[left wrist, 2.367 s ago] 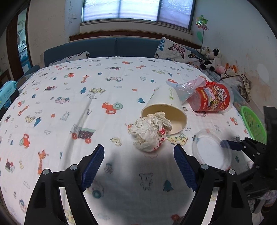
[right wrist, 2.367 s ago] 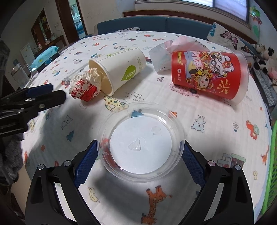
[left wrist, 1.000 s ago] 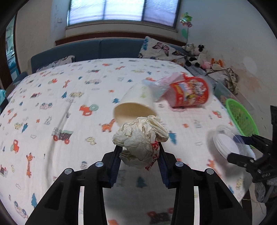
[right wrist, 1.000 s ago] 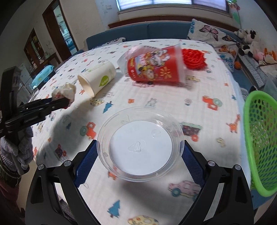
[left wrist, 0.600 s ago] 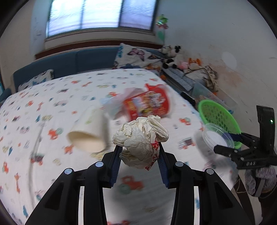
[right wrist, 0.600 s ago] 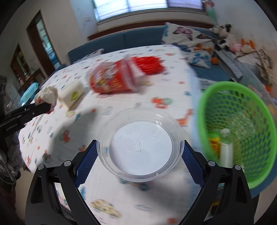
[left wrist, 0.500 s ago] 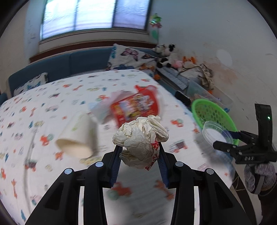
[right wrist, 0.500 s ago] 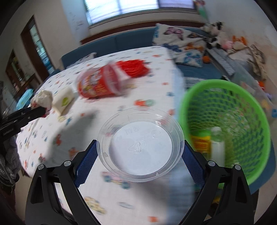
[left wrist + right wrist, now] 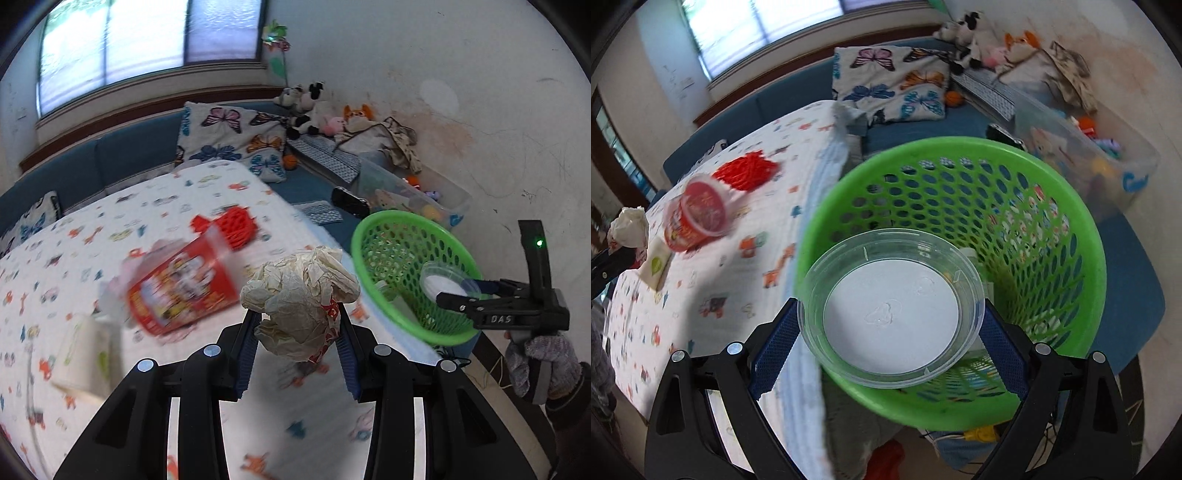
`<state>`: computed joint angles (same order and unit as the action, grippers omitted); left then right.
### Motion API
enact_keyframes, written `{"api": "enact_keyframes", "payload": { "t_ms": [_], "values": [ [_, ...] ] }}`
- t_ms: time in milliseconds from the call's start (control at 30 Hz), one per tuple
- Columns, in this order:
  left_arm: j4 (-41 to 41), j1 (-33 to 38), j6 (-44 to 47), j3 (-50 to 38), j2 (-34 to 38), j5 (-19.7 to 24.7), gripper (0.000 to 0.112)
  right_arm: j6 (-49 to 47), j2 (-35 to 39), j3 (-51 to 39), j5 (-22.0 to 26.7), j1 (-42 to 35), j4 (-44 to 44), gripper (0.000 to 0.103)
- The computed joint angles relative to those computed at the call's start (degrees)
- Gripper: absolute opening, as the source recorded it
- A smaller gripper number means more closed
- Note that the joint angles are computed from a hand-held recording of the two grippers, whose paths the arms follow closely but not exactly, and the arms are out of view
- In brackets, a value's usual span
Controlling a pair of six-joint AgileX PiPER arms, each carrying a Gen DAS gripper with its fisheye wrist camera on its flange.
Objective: Collect trash
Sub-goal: 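Drop the clear lid into the basket with the right gripper while the left gripper carries the tissue over, then open the left gripper to drop the crumpled tissue into the basket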
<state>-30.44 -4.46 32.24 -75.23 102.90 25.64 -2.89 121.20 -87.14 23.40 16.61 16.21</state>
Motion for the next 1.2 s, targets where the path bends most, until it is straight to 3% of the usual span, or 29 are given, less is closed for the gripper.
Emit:
{"api": "enact_keyframes", "payload": {
  "t_ms": [567,1200],
  "values": [
    [12.37,-8.9,-14.22,-22.99,15.05,9.31,0.039,-11.29,-0.69,1.45,0.62,-5.21,12.08,0.095],
    [20.81,-17.62,-22.1,-49.15,32.55,22.48,0.045,-14.88,-6.88,10.16,-2.34,-8.73,14.25,0.095]
  ]
}}
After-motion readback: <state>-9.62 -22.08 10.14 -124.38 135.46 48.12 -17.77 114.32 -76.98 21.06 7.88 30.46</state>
